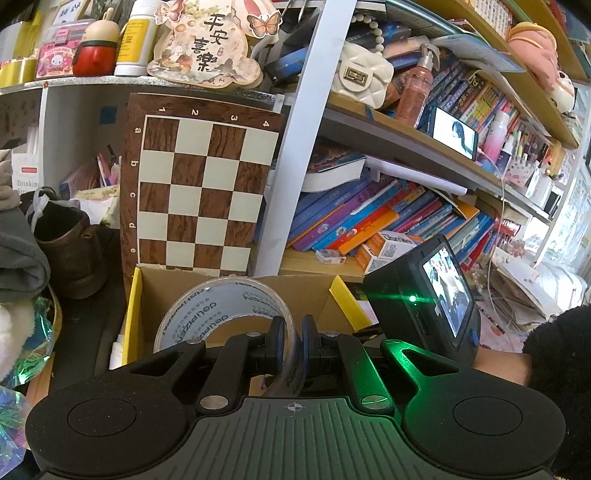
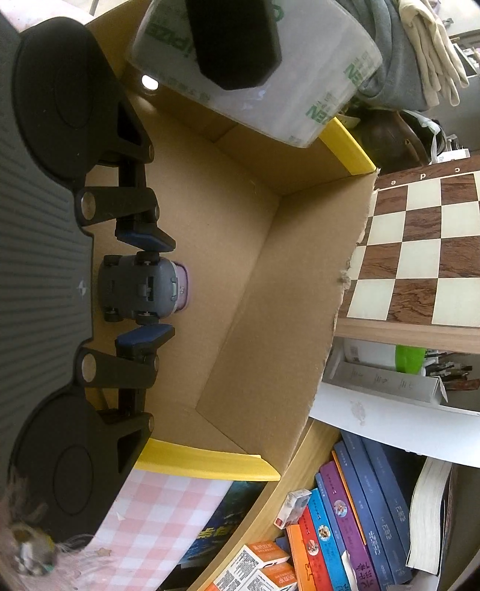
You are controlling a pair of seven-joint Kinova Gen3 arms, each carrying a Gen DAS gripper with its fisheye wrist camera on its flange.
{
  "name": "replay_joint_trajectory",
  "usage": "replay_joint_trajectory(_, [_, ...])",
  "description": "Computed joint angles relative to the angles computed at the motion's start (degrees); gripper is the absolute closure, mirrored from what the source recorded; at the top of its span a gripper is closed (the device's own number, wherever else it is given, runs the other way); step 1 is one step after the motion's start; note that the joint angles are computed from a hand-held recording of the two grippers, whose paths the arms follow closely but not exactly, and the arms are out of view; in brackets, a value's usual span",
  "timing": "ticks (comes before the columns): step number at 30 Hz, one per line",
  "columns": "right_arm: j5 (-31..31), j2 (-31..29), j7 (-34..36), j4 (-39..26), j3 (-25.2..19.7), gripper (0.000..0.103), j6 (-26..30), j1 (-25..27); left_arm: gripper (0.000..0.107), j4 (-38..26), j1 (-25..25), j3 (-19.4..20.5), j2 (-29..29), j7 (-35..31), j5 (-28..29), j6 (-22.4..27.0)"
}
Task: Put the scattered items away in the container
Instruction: 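Lower the toy car into the box and open the right gripper, then lower the clear tape roll into the yellow box and open the left gripper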
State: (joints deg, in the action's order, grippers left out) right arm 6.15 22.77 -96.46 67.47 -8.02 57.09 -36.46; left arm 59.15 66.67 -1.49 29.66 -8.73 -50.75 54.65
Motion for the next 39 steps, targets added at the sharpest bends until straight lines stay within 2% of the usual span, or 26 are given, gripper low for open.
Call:
replay_joint_trajectory(12, [0.7,0.0,-1.1,0.2,0.2,0.062,-0.5,-0.6,0.099,-0.7,0.4,0.0,0.0,-0.8,-0.3,0.8])
replay_joint_trajectory(19, [3.0,-1.4,-3.5,2.0,0.7,0.06,-2.6,-1.6,0.099,-0.8,0.6,-0.1,-0.4,-0.4,-0.5,1.4])
replay_joint_trajectory(24, [5.0,-3.4,-5.1,4.0,0.7,0.056,-4.6,-2.3,0.099,-1.3,1.1,0.0,-0.4,-0.4,-1.3,2.6])
replay_joint_trajectory(29, [10.3,-6.4,-10.1,7.4,1.3,0.048,-8.0,-4.2,0.099,-1.9,1.4,0.0,-0.2,-0.3,-1.8,3.2])
replay_joint_trajectory(39, [12.6,-9.2,-12.6,10.0,0.0,0.04,-8.9,-3.0,0.099,-2.4,0.5,0.0,0.2,-1.7,-0.7,1.8])
